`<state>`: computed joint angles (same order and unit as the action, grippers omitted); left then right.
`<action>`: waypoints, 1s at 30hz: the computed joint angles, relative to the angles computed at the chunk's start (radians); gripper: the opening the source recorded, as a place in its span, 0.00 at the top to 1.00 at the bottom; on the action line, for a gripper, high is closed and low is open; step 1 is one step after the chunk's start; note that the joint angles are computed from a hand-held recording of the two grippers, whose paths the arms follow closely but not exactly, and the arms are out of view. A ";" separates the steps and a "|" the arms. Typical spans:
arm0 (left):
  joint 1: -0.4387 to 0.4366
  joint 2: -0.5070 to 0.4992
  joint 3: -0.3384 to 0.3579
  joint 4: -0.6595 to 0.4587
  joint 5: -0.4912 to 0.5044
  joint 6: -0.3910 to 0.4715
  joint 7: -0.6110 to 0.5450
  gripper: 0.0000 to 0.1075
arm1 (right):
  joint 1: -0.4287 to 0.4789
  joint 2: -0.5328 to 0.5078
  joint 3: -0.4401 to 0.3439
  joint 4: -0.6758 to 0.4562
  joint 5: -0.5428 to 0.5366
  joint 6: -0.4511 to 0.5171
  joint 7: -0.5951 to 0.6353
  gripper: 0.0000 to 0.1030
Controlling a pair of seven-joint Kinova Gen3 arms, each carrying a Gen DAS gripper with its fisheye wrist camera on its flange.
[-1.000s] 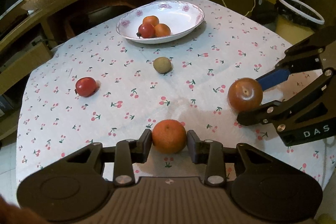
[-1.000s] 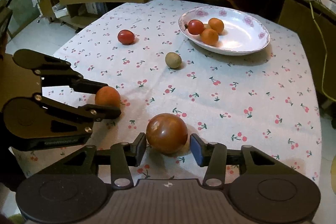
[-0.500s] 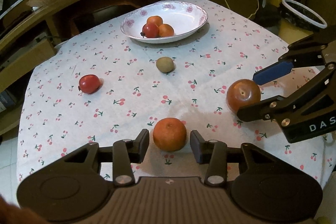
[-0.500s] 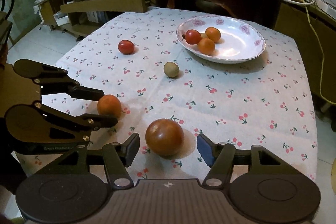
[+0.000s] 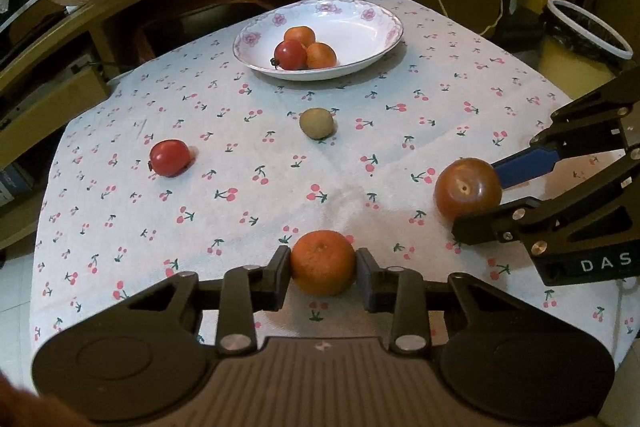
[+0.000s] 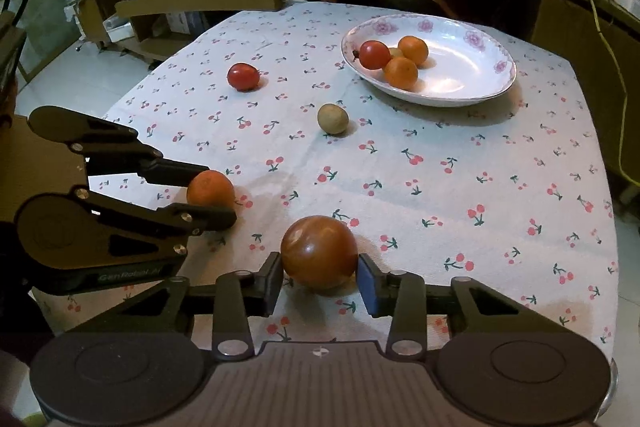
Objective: Organize fruits
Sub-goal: 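Lift the held brown tomato and orange toward the plate with both grippers, then lower the orange and brown tomato into the plate and open both grippers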
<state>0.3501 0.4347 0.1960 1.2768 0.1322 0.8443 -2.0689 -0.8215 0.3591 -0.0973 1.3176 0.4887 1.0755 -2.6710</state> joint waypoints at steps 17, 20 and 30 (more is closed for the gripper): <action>0.022 0.031 0.006 -0.093 0.022 -0.010 0.042 0.63 | -0.001 -0.027 0.012 0.005 0.070 -0.013 -0.107 0.61; 0.029 0.041 0.007 -0.115 0.021 -0.007 0.050 0.63 | 0.001 -0.028 0.013 0.006 0.082 -0.018 -0.119 0.61; 0.034 0.057 0.011 -0.151 0.032 -0.006 0.062 0.63 | 0.005 -0.026 0.021 0.001 0.125 0.010 -0.177 0.61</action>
